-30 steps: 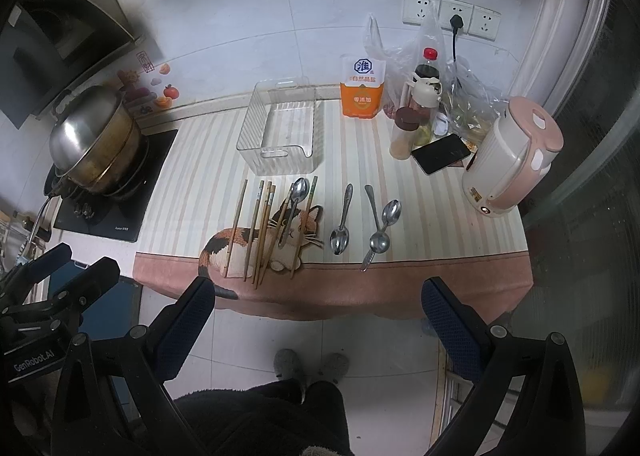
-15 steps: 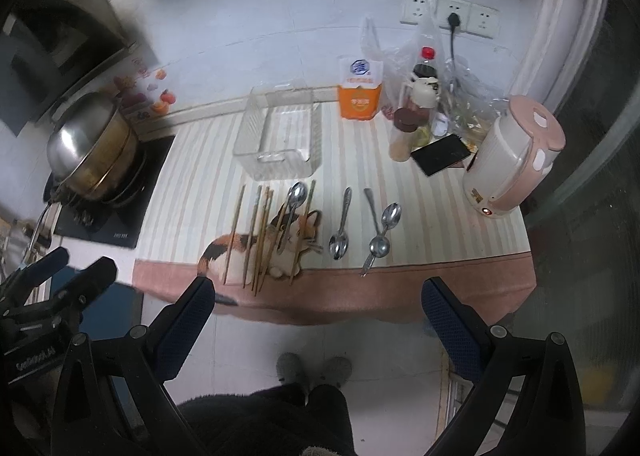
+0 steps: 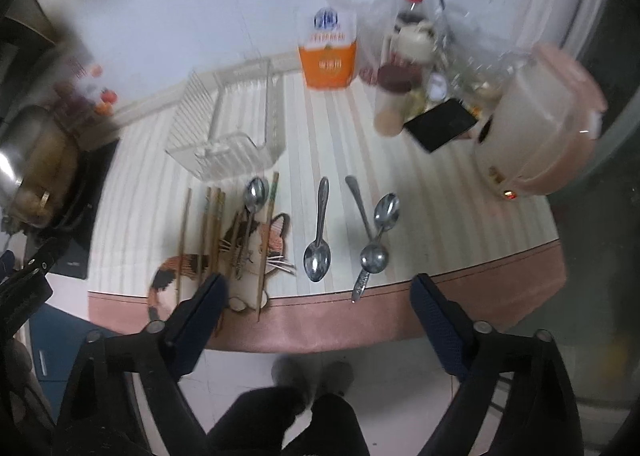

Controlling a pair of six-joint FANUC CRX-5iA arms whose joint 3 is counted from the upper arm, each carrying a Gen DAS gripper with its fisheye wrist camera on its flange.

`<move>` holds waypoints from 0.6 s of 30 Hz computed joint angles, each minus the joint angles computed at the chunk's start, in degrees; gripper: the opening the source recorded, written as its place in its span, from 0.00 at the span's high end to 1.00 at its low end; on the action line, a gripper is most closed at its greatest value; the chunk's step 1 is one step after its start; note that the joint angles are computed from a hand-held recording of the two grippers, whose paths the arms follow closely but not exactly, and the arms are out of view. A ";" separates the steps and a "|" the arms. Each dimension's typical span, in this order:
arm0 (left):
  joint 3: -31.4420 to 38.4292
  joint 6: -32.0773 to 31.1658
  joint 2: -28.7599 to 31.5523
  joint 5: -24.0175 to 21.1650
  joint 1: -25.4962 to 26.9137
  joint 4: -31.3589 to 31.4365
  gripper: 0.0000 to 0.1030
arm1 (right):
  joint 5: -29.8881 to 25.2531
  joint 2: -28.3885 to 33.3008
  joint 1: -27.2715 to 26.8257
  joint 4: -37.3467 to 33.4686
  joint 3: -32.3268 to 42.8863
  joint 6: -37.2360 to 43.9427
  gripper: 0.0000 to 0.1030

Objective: Organize utensils
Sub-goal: 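Grasp a plain wooden chopstick with the left tool while the right grasps a green-banded chopstick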

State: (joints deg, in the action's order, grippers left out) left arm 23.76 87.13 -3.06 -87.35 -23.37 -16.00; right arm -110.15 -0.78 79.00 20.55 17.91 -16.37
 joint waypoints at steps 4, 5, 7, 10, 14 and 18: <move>-0.94 -1.39 3.99 -0.02 0.25 0.39 0.00 | 5.81 1.02 -6.54 -5.22 -3.59 3.49 0.25; -1.28 -2.24 5.36 0.20 0.51 0.99 0.00 | 6.83 1.60 -7.95 -6.29 -4.08 4.18 0.26; -1.36 -3.80 7.82 0.19 0.88 1.95 0.00 | 8.65 3.16 -11.28 -9.05 -4.20 5.96 0.31; -1.32 -6.84 12.16 -0.90 2.12 4.93 0.03 | 10.65 6.07 -15.03 -12.38 -3.68 8.03 0.37; -0.76 -9.61 16.42 -3.32 3.51 8.11 0.15 | 13.57 9.21 -18.73 -16.86 -3.24 10.58 0.50; -1.52 -11.82 18.57 -4.48 4.72 11.36 0.25 | 16.71 11.38 -21.07 -19.84 -3.01 11.85 0.59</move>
